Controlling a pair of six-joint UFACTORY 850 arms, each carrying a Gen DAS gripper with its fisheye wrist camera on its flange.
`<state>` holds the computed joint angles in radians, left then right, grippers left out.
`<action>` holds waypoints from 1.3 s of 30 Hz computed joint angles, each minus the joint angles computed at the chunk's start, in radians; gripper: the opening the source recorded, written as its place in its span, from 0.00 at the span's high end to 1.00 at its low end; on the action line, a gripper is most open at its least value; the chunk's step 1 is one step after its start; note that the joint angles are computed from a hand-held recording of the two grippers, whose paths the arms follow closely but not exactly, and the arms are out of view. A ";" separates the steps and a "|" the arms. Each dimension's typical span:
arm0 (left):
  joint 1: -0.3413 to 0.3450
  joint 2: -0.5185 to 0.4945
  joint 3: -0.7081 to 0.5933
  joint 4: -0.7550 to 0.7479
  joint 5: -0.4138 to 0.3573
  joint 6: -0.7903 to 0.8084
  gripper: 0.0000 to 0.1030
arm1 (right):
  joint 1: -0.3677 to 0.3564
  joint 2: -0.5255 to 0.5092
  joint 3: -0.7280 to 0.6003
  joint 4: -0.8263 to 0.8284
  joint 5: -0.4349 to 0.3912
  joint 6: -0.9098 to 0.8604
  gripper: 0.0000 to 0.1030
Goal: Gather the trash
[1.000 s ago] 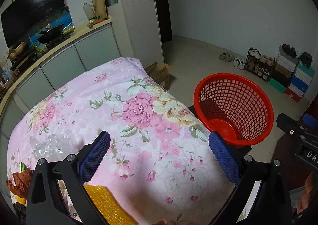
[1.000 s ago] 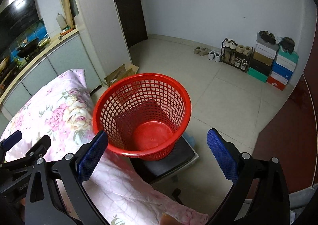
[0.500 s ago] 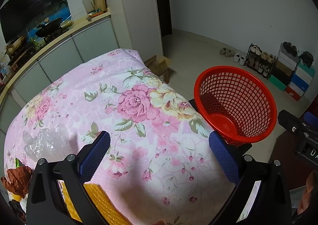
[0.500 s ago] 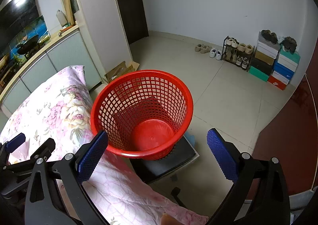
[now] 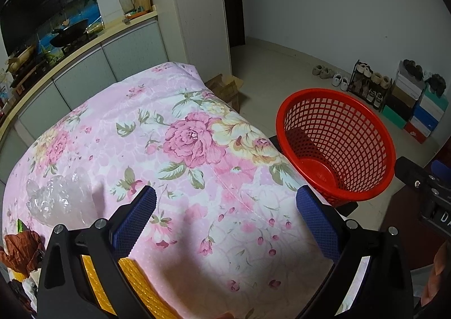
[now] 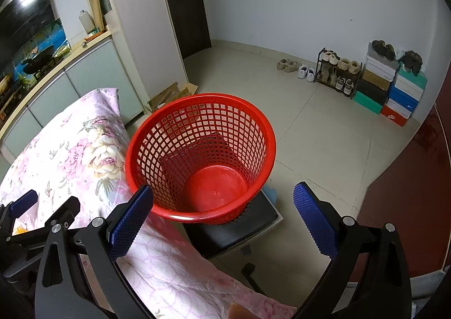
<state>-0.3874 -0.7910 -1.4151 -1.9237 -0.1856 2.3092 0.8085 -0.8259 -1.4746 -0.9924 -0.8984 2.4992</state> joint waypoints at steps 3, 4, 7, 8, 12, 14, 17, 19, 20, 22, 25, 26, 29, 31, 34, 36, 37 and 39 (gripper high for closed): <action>-0.002 0.003 0.004 -0.021 -0.001 0.021 0.07 | 0.000 0.003 0.006 0.001 0.002 0.004 0.07; 0.000 0.003 0.003 -0.018 -0.004 0.020 0.07 | 0.000 0.004 0.008 0.001 0.003 0.005 0.07; 0.000 0.002 0.002 -0.007 -0.002 0.007 0.07 | 0.001 0.006 0.012 0.000 0.005 0.010 0.07; 0.000 0.003 0.002 0.000 -0.002 0.001 0.07 | 0.002 0.005 0.012 0.000 0.006 0.010 0.07; 0.003 0.007 0.009 -0.010 -0.002 0.012 0.07 | 0.003 0.006 0.013 -0.001 0.007 0.009 0.07; 0.007 0.009 0.014 -0.019 -0.004 0.018 0.07 | 0.005 0.005 0.012 -0.001 0.006 0.006 0.07; 0.013 0.011 0.019 -0.027 -0.005 0.021 0.07 | 0.006 0.001 0.004 0.001 0.004 -0.003 0.07; 0.019 0.013 0.023 -0.035 -0.007 0.027 0.07 | 0.007 -0.002 -0.002 0.002 0.002 -0.009 0.07; 0.021 0.013 0.024 -0.035 -0.008 0.025 0.07 | 0.008 -0.005 -0.007 0.004 0.000 -0.014 0.07; 0.026 0.014 0.027 -0.031 -0.009 0.019 0.07 | 0.010 -0.007 -0.013 0.005 -0.001 -0.019 0.07; 0.035 0.020 0.034 -0.035 -0.006 0.026 0.07 | 0.012 -0.013 -0.027 0.004 0.001 -0.032 0.07; 0.040 0.023 0.037 -0.045 -0.005 0.036 0.07 | 0.013 -0.014 -0.030 -0.001 0.004 -0.034 0.07; 0.072 0.043 0.051 -0.023 -0.014 0.001 0.07 | 0.015 -0.030 -0.064 -0.032 0.040 -0.069 0.07; 0.103 0.060 0.062 -0.010 -0.014 -0.030 0.07 | 0.013 -0.047 -0.094 -0.054 0.086 -0.107 0.07; 0.158 0.083 0.068 0.113 -0.012 -0.183 0.07 | 0.011 -0.099 -0.180 -0.044 0.139 -0.223 0.07; 0.201 0.098 0.069 0.177 -0.015 -0.264 0.07 | 0.005 -0.137 -0.243 -0.021 0.196 -0.321 0.07; 0.221 0.106 0.071 0.172 -0.014 -0.268 0.07 | 0.002 -0.157 -0.276 0.003 0.217 -0.379 0.07; 0.256 0.117 0.070 0.143 -0.005 -0.259 0.07 | 0.000 -0.206 -0.354 0.069 0.241 -0.508 0.07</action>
